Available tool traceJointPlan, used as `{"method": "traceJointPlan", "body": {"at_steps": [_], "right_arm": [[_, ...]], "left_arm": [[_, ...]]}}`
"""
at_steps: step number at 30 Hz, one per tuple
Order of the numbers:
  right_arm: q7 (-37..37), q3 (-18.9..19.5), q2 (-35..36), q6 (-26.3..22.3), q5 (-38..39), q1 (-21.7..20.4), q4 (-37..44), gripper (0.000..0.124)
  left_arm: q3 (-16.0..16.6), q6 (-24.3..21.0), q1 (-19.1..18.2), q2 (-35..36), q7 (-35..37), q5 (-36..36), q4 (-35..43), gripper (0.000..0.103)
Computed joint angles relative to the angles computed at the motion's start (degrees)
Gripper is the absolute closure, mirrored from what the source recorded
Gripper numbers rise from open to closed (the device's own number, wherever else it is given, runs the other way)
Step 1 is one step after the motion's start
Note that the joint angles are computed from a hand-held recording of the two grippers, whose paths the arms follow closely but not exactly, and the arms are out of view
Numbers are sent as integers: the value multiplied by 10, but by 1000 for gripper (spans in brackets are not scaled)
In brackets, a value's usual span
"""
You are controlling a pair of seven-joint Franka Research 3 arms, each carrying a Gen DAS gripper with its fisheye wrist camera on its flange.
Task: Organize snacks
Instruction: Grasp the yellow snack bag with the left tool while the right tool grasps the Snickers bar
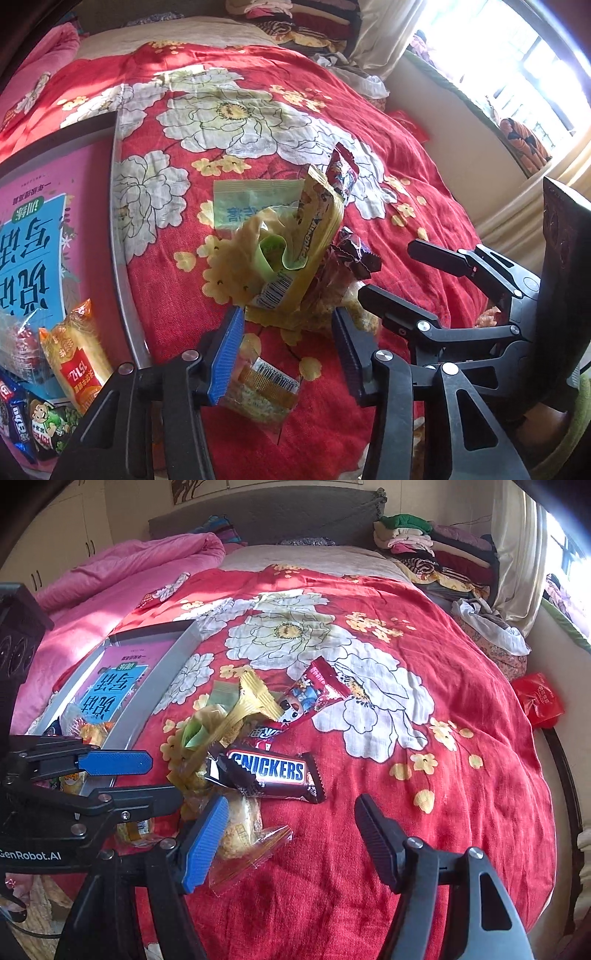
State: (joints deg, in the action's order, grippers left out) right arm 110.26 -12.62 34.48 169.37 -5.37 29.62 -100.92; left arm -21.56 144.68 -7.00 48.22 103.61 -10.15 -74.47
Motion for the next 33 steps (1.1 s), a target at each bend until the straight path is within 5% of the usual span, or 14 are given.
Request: {"method": "traceJointPlan", "body": {"at_steps": [10, 15, 21, 33], "right_arm": [[-47, 27, 41, 4, 23, -30, 55, 59], [-52, 31, 49, 6, 51, -41, 64, 65], [-40, 27, 68, -46, 57, -47, 93, 77], [-73, 76, 76, -16, 103, -91, 101, 87]], "left_arm": [[4, -28, -6, 36, -8, -3, 57, 54], [7, -54, -17, 57, -5, -1, 92, 64], [17, -59, -30, 75, -22, 12, 123, 67], [46, -87, -69, 110, -57, 50, 189, 68]]}}
